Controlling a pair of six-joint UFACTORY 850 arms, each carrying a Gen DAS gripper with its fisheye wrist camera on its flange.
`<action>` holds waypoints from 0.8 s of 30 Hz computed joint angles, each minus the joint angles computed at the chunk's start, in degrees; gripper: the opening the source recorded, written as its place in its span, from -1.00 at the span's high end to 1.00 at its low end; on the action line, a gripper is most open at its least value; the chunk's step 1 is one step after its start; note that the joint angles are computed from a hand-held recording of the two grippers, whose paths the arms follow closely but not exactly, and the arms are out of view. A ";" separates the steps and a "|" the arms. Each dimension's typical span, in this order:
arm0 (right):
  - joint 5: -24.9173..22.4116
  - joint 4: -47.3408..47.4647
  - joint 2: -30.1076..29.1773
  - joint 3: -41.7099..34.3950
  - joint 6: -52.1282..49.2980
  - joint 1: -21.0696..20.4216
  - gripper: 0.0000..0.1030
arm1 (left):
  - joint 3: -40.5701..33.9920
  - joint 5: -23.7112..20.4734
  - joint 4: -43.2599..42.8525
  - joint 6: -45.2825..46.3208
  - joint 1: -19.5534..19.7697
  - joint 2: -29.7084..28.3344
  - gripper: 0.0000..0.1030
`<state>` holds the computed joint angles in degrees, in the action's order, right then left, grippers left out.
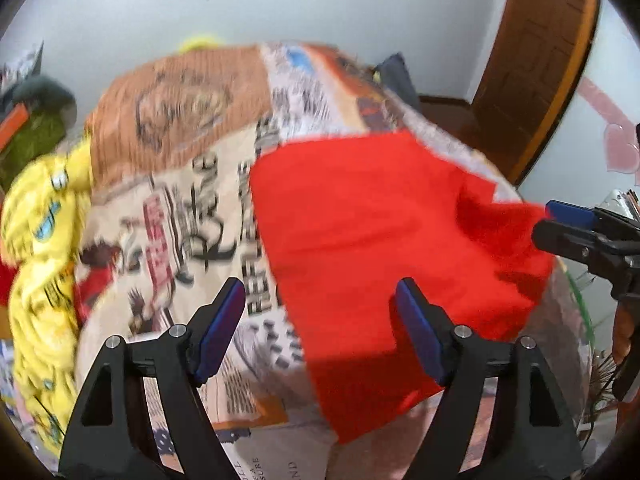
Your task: Fold large clothes
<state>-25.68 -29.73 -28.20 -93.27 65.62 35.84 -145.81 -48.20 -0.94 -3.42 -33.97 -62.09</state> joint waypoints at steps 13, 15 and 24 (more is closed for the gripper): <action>-8.25 0.39 -1.47 3.46 -0.29 0.13 -0.55 | 19.22 9.31 -1.49 2.53 -0.08 8.46 -0.54; -8.02 -1.41 0.21 5.99 3.52 0.16 -0.55 | 21.04 10.39 -1.69 2.60 -0.03 9.48 -0.54; -1.53 -2.33 5.43 14.49 13.11 -0.06 -0.55 | 30.38 13.59 1.58 2.62 -0.79 14.38 -0.65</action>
<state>-27.21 -32.05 -22.77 -78.78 78.73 35.79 -115.43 -34.61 0.63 -0.80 -34.76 -47.71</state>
